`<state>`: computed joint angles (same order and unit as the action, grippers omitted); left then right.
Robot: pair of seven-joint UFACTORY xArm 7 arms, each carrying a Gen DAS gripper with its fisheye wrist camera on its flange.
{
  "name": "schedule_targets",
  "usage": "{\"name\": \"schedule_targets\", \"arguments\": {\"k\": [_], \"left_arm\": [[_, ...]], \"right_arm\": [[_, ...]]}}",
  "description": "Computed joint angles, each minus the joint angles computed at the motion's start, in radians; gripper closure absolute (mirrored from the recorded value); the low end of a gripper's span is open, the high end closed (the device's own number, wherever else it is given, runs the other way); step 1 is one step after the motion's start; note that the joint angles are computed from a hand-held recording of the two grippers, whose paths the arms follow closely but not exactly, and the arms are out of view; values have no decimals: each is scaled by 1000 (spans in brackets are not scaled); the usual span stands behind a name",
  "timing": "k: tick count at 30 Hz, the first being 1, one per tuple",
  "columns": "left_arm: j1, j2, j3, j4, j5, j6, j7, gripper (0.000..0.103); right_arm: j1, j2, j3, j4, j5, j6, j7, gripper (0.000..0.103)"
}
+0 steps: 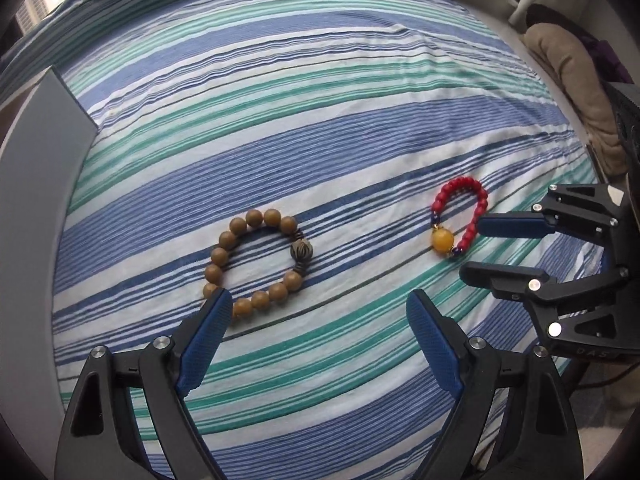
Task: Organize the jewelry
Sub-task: 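Grasp the wooden bracelet with the left tool while the right grasps the red bracelet, then carry the wooden bracelet in the left tool while the right carries the red bracelet into the box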
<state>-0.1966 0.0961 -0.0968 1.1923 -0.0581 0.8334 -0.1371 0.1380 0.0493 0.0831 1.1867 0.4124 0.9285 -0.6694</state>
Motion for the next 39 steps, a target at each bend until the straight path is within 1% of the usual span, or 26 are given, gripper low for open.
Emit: {"name": "schedule_targets", "arguments": {"k": [2,4,7,8,11,13,14,17,18,20,21,22,23,24,25,27,29,36,39], "left_arm": [[7,51,3,63,-28,51,3,16],[25,100,8,135,-76,112,6,20],[56,153,6,223,-162,180,28,20],[59,168,7,248,-165,204,20,20],[45,202,10,299,-120,247,-2,20],[44,225,5,321,-124,272,-4,20],[44,240,3,333,-132,278,-7,20],[36,271,8,351,-116,281,-37,25],[33,267,9,344,-110,259,-43,25],[21,274,15,354,-78,257,-71,31],[12,273,19,353,-52,253,-86,41],[3,269,22,350,-24,252,-95,65],[-1,263,21,343,-10,251,-94,84],[12,263,12,344,-38,261,-79,95],[28,255,1,332,-66,256,-67,95],[10,226,15,303,-25,231,-77,95],[20,197,13,277,-45,211,-75,95],[54,25,15,189,-131,158,-41,95],[76,-58,31,160,-166,159,-7,95]], "right_arm": [[4,48,4,50,-20,35,26,64],[8,92,6,98,-58,65,79,64],[-3,147,7,175,-66,134,140,64],[-5,160,7,198,-75,155,159,64],[-8,200,12,269,-101,231,203,64],[-3,221,17,305,-124,269,223,64],[3,227,19,315,-142,275,230,64],[24,240,24,328,-199,271,238,64],[30,239,26,324,-212,263,240,64],[41,232,28,306,-232,240,251,64],[47,226,28,292,-245,225,258,64],[54,222,27,277,-263,212,267,64],[58,205,27,249,-275,179,269,67],[65,195,25,234,-299,164,278,81],[67,183,23,217,-315,145,281,86],[52,172,25,212,-282,149,265,86],[38,150,23,204,-255,148,247,86],[-31,104,1,276,-100,249,189,86],[-45,93,-2,324,-48,295,182,86]]}}
